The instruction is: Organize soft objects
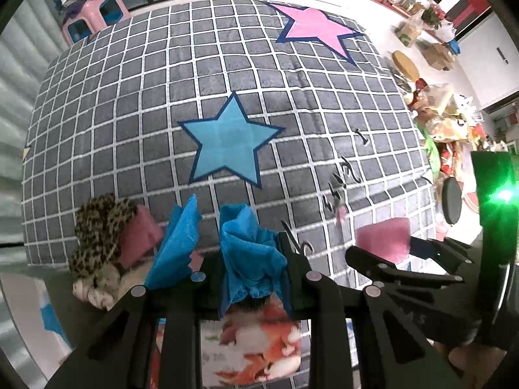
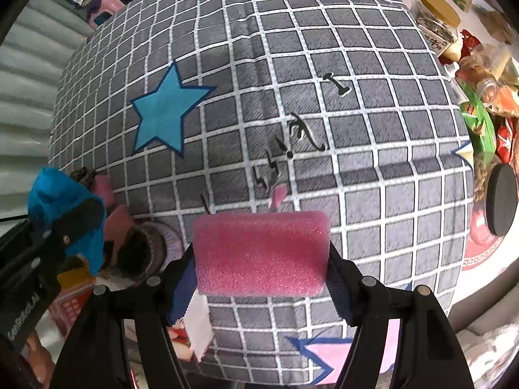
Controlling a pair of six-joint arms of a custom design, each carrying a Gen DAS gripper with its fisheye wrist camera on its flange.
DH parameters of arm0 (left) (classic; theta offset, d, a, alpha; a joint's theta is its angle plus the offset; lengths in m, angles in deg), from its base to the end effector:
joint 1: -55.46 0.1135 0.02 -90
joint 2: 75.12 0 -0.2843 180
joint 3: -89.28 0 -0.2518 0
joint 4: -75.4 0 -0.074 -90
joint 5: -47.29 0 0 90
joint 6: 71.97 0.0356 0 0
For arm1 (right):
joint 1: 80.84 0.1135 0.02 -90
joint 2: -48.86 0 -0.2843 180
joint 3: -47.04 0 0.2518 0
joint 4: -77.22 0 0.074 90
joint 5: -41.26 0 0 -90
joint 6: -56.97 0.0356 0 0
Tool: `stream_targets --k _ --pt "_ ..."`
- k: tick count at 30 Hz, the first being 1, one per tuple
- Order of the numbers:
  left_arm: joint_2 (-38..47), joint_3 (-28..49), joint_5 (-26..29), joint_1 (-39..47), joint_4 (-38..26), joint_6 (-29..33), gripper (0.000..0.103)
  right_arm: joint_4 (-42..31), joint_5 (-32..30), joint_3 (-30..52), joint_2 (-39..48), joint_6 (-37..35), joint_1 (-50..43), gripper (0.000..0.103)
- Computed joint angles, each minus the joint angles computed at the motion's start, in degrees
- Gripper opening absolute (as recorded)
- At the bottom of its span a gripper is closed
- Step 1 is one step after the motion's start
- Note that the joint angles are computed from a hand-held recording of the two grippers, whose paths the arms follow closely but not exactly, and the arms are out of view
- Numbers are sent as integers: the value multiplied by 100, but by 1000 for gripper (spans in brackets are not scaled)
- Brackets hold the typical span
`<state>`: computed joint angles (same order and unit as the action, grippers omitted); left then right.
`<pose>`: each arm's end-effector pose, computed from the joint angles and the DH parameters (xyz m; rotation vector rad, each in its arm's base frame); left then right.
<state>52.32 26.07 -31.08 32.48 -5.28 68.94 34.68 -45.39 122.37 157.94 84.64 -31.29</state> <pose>0.4002 -0.1775 0.1839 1.8598 2.4791 -0.3150 0.2275 0.2637 0.1359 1.7097 2.5099 0.3529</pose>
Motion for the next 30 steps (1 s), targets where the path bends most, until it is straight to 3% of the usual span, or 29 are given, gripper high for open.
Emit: stream_targets --k 10,30 --pt "-169 173 85 579 -406 499 27 -610 212 772 187 122 170 71" --pt "131 1781 633 1441 -1713 1169 27 -2090 594 2792 797 -205 141 71"
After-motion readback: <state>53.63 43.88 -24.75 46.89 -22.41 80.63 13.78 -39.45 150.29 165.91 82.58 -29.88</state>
